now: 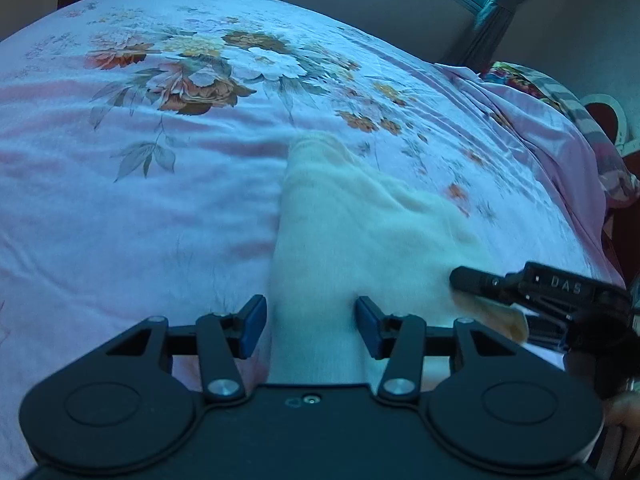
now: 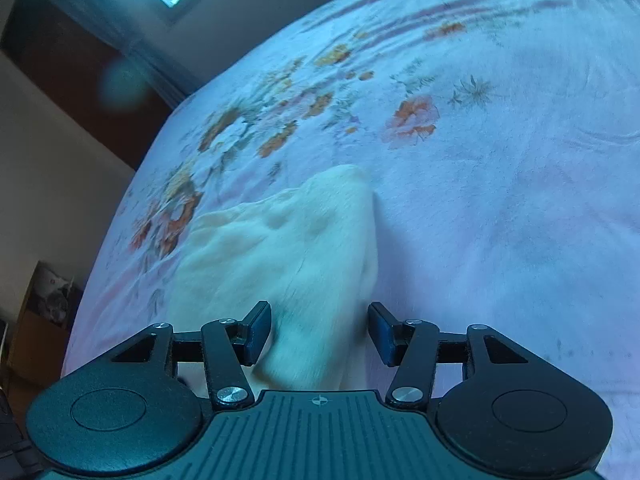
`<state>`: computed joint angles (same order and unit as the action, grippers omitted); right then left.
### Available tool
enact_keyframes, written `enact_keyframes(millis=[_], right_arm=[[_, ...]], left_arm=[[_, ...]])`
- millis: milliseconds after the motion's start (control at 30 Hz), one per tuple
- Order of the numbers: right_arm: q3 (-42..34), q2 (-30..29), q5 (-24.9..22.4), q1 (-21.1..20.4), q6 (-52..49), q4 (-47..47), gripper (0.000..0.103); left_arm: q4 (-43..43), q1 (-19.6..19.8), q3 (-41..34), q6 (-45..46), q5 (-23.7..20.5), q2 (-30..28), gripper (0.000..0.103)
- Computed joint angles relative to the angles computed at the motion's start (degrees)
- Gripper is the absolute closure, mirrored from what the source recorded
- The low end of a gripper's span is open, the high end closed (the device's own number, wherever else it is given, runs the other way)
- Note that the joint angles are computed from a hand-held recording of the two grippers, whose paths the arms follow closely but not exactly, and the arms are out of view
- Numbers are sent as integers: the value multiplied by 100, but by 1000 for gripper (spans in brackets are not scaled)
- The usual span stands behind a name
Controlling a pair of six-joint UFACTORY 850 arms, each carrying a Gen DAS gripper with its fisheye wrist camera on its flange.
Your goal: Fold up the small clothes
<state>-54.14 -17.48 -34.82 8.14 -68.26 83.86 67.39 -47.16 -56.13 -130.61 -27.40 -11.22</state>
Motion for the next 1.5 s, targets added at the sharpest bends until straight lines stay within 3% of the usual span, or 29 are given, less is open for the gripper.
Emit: enact_keyframes(millis=[167,200,233,300,400,433,500,567,633,700,800,900,1033,1100,1200,1300,1400,1500], right_arm=[[-510,-487,52,107,183,-172,50],[-557,-533,75,132,97,-150,63],[-586,-564,60,150,-23,-100,77],[-473,-464,137,214,-982,574,81],[-177,-39,239,326,-2781,1592,81],[-102,43,378,385,-3246,1903,81],[-164,-136,682,461,-3457,2042,81],[-298,-350,1323,607,-3016,1557,74],[-200,-272,1511,603,-3254,1820,57],[-118,-135,1488,529,-3105,1751,57],[228,332,1365,375,-3568,2279,57],[685,922,968,258,-3448,2027,57],[1313,1548,798,301,-3533,1909,57],[1564,1690,919,392,-3474,1779,57],[1671,1509,1475,596,-3116,1333,57],[1632,1439,1522,551,-2508,1005,56],[1728,1749,1172,344,-2003,763,56],[1929,2164,898,135,-1708,424,56]], left_arm=[[-120,427,-295,184,444,-382,57],[34,441,-324,6,425,-438,63],[217,413,-365,-155,302,-483,72],[553,288,-463,-355,-106,-525,81],[1321,76,-497,-981,-785,-490,86],[1220,52,-564,-836,-932,-547,86],[628,154,-708,-217,-787,-715,86],[349,161,-751,142,-806,-828,80],[183,87,-791,414,-999,-819,76],[63,-7,-741,425,-1188,-687,70],[34,-235,-571,441,-1414,-443,72],[-83,-510,-426,400,-1514,-273,71],[-370,-817,-440,595,-1629,-312,67],[-508,-890,-473,596,-1598,-383,66],[-721,-948,-617,814,-1726,-603,56],[-1038,-986,-741,1043,-1822,-652,55],[-1275,-1101,-892,1304,-2091,-620,56],[-1479,-1262,-1028,1458,-2361,-591,45]])
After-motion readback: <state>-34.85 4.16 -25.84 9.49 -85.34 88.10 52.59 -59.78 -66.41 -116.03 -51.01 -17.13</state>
